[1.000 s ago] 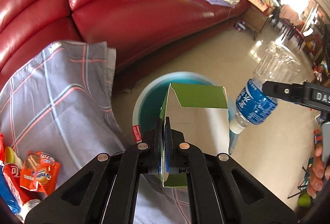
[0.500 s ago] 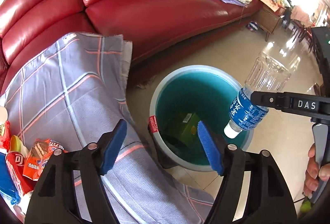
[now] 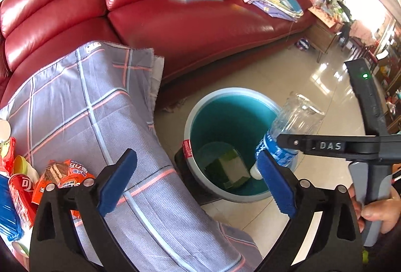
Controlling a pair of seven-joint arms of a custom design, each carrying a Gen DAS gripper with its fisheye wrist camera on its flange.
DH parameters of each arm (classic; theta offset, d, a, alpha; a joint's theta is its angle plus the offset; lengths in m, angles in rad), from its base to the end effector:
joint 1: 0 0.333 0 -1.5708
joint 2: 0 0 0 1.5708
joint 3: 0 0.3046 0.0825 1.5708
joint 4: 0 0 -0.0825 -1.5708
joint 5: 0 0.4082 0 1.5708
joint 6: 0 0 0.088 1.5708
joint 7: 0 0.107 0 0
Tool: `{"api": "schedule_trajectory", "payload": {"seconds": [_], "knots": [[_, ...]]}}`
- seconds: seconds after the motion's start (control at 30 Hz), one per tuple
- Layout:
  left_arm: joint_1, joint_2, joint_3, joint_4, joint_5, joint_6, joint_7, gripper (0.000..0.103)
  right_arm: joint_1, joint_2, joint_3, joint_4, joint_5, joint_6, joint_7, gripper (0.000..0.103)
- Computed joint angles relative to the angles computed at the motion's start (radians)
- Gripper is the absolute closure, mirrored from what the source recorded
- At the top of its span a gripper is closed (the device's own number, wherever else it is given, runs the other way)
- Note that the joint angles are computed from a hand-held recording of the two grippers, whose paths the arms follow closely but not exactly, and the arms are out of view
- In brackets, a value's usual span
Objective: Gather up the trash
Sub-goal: 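Open both tools to drop the box and bottle into the bin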
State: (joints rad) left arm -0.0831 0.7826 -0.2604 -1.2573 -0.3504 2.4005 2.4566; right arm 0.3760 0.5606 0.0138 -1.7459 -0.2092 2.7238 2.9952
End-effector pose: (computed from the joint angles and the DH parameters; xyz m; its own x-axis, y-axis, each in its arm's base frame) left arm 0.7654 -0.2158 0.3254 -0.7978 -0.5969 0.0854 -0.5397 0.6437 -0.5425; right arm 0.6571 0.2771 0.2717 -0.6823 -0.6327 -0.3663 -0.6052 0.7699 -0.2024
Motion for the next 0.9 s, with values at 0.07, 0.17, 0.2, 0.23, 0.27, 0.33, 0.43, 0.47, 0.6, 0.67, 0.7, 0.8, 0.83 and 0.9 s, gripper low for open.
{"api": "schedule_trajectory", "payload": {"seconds": [0.07,0.17,0.2,0.23,0.27,0.33,0.43,0.47,0.6,0.67,0.7,0.8,0.83,0.9], "knots": [[0.008,-0.004,-0.001,-0.001,-0.007,0.000,-0.001,0.005,-0.016,0.027,0.023,0.035,0.020,-0.003,-0.036,0.042],[0.020,-0.002,0.000,0.008,-0.018,-0.010,-0.012,0.005,-0.017,0.062,0.030,0.084,0.034,-0.011,-0.064,0.042],[0.024,0.004,0.001,0.020,-0.021,-0.020,-0.018,0.005,-0.018,0.071,0.031,0.098,0.039,-0.012,-0.071,0.042],[0.026,0.009,0.002,0.031,-0.022,-0.026,-0.024,0.005,-0.017,0.079,0.030,0.112,0.043,-0.016,-0.078,0.042],[0.027,0.013,0.004,0.039,-0.022,-0.029,-0.028,0.005,-0.019,0.090,0.032,0.131,0.047,-0.024,-0.088,0.042],[0.028,0.020,0.007,0.051,-0.021,-0.029,-0.039,0.005,-0.027,0.110,0.038,0.164,0.062,-0.033,-0.112,0.042],[0.031,0.039,0.007,0.087,-0.021,-0.047,-0.055,0.005,-0.034,0.143,0.041,0.222,0.078,-0.055,-0.144,0.041],[0.033,0.045,0.007,0.095,-0.021,-0.051,-0.058,0.005,-0.041,0.156,0.049,0.245,0.088,-0.064,-0.166,0.040],[0.034,0.061,0.006,0.127,-0.017,-0.075,-0.069,0.005,-0.030,0.179,0.032,0.296,0.101,-0.080,-0.175,0.022],[0.034,0.063,0.006,0.131,-0.014,-0.080,-0.067,0.005,-0.020,0.183,0.020,0.314,0.093,-0.106,-0.170,0.020],[0.035,0.063,0.006,0.132,-0.014,-0.080,-0.067,0.005,-0.016,0.184,0.016,0.322,0.090,-0.122,-0.166,0.017],[0.042,0.063,0.003,0.130,-0.018,-0.089,-0.063,0.004,-0.006,0.185,0.007,0.332,0.080,-0.165,-0.150,0.015],[0.043,0.063,0.003,0.131,-0.019,-0.092,-0.063,0.004,-0.003,0.185,0.005,0.335,0.078,-0.182,-0.142,0.014],[0.047,0.057,0.005,0.121,-0.020,-0.091,-0.059,0.004,-0.002,0.180,0.007,0.328,0.081,-0.198,-0.126,0.013]]}}
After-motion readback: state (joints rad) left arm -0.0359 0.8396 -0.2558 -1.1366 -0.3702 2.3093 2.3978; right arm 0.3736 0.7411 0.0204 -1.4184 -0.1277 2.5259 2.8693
